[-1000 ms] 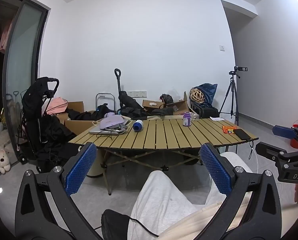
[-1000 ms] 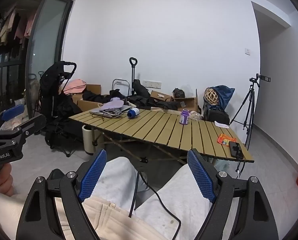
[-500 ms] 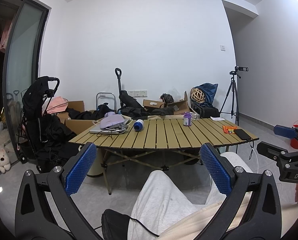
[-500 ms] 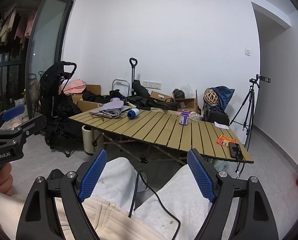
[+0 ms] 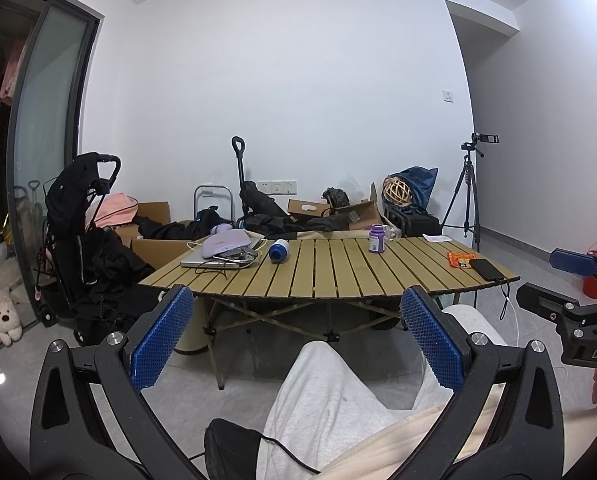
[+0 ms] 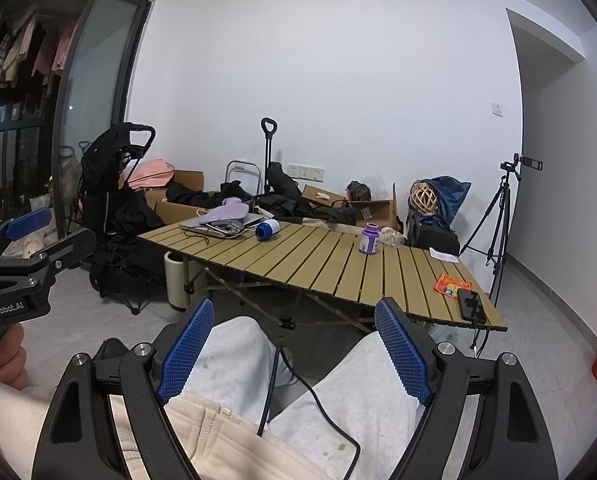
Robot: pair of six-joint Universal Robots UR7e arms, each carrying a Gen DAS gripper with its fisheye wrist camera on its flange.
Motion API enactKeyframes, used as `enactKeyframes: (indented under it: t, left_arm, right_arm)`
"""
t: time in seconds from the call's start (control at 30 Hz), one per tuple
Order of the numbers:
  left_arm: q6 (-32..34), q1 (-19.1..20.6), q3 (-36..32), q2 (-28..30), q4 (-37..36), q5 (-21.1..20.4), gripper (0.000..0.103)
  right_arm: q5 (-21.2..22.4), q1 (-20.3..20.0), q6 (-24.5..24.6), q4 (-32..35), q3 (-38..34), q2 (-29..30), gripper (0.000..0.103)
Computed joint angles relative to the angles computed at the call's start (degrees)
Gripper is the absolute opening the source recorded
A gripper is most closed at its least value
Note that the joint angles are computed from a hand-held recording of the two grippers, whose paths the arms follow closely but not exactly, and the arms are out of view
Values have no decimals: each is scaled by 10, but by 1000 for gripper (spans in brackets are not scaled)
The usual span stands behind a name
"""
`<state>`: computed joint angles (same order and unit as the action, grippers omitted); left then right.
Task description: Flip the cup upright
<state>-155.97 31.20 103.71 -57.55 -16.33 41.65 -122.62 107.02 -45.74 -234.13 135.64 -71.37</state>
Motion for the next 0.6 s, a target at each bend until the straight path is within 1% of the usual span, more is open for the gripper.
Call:
enactKeyframes:
  t: [0.6]
  left_arm:
    - [2, 5, 4, -5, 0, 4, 103]
  right_arm:
    - [-6, 7, 4, 7, -2, 1, 87]
